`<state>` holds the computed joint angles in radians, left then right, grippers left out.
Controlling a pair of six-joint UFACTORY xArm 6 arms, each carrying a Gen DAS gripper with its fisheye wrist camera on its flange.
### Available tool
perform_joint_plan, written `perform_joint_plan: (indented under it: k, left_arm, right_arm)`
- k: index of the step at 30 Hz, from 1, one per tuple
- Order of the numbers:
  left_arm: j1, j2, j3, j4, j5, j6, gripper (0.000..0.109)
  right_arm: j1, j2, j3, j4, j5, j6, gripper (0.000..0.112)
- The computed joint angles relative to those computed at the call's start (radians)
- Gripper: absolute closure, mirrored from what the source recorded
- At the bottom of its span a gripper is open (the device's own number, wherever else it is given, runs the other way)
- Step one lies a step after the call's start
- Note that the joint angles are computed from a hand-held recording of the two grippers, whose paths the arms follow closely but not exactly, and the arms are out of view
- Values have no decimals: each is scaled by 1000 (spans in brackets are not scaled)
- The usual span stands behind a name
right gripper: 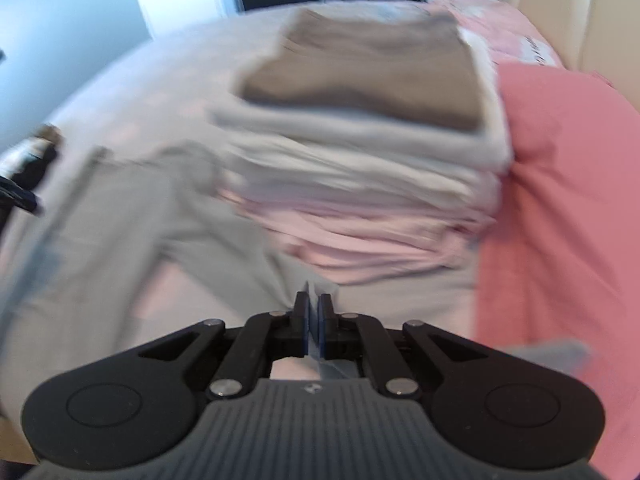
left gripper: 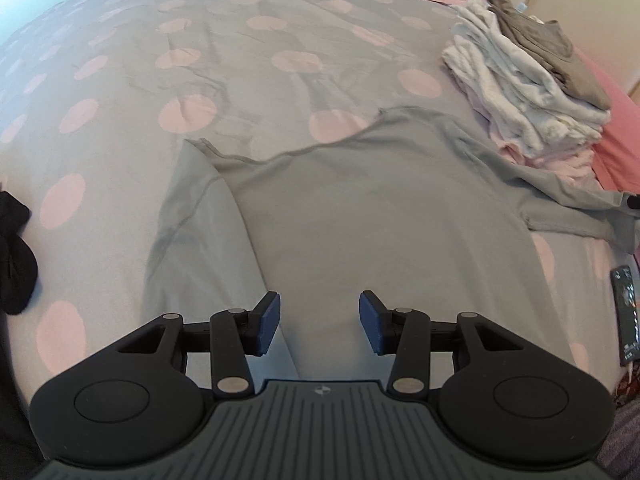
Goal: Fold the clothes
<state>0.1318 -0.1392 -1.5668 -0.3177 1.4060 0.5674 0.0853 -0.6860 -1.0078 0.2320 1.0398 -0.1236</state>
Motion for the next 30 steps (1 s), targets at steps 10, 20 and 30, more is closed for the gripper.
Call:
perform_joint_plan:
  k: [10, 20, 30]
  left_arm:
    - [11, -256, 228, -43, 2, 47, 67]
    - [25, -356, 330, -112, 66, 36, 67]
    - [34, -395, 390, -133, 83, 61, 64]
  right_arm:
    - [582, 7, -66, -434, 56, 582, 107]
    - [983, 187, -109, -586, 39, 745, 107]
    - [1014, 275, -130, -442, 37, 560, 102]
